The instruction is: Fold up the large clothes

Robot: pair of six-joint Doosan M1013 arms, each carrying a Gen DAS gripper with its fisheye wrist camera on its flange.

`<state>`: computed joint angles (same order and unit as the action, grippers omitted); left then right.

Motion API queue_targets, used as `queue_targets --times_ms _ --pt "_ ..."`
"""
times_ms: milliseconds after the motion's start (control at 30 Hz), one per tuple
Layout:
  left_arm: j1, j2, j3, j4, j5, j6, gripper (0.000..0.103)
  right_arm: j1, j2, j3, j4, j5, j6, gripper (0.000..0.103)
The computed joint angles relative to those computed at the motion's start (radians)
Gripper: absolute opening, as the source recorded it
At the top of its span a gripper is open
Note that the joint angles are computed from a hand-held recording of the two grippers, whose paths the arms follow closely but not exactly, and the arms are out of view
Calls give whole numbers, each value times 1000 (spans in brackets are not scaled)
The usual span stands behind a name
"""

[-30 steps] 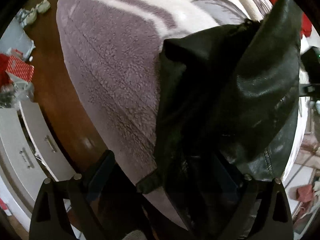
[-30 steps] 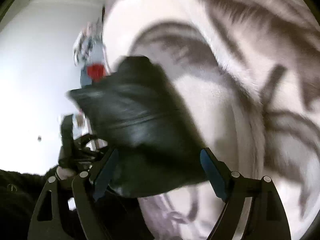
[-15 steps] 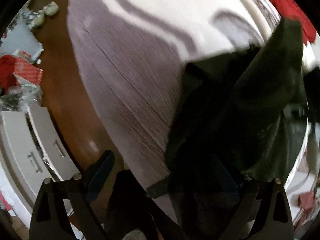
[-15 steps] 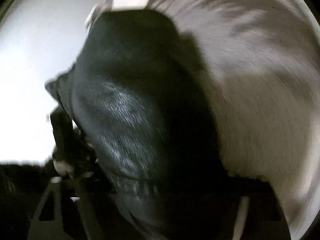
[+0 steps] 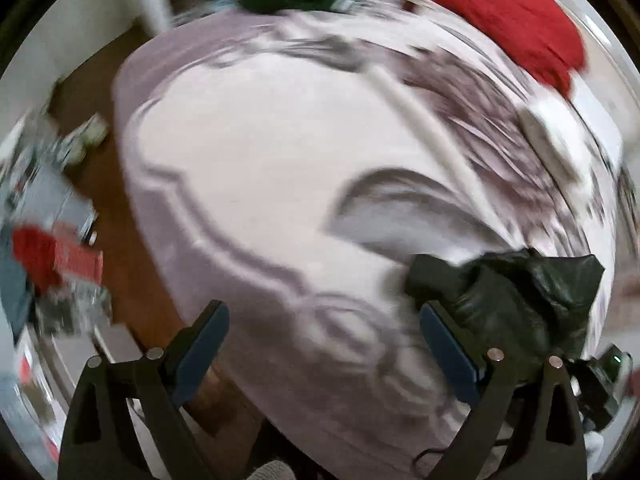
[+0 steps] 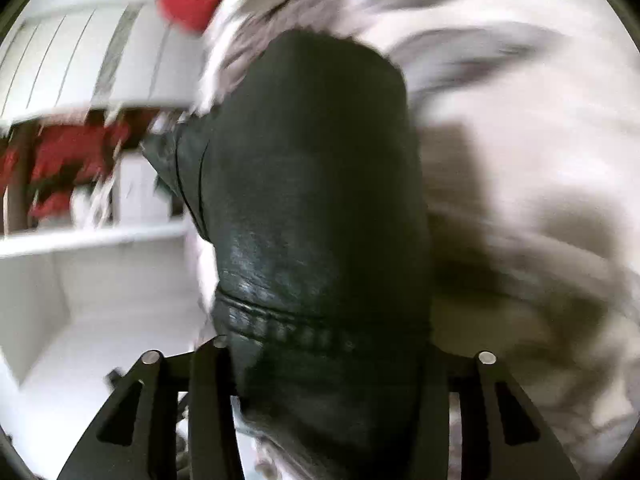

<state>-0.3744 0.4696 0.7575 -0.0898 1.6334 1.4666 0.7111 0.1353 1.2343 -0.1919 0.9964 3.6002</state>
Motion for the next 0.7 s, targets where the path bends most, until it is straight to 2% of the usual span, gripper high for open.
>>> queue_targets --times_ms 67,133,167,200,333,433,467,500,533,567,600,667,700 --pt "-33 13 -13 -54 14 39 99 -1 -17 42 101 -18 64 74" --pt "-75 22 0 -91 12 89 99 -15 -42 83 201 -72 53 80" --pt "-95 32 -4 -82 18 102 99 -18 -48 76 237 -47 41 81" --pt "-114 43 -8 -77 23 119 99 -5 -37 49 232 -1 45 81" --pt "-186 61 40 26 8 199 99 7 -2 -154 159 380 20 81" --pt "-185 67 76 51 16 205 99 -29 77 -368 113 550 -178 80" --pt "-175 67 87 35 18 202 99 -51 96 -419 137 577 -246 78" --pt "-166 69 94 20 22 198 99 -80 128 -472 174 579 -341 67" --pt "-154 70 100 -9 26 197 99 -105 155 -506 216 593 -414 60" --pt "-145 69 106 -26 23 201 99 -141 210 -579 256 647 -501 47" --pt "-141 67 115 -25 16 208 99 -152 264 -645 256 686 -549 41" --pt "-131 65 128 -44 -1 224 99 -196 307 -655 279 742 -566 41" --pt "-126 65 132 -59 -3 228 99 -220 295 -598 296 736 -552 41"
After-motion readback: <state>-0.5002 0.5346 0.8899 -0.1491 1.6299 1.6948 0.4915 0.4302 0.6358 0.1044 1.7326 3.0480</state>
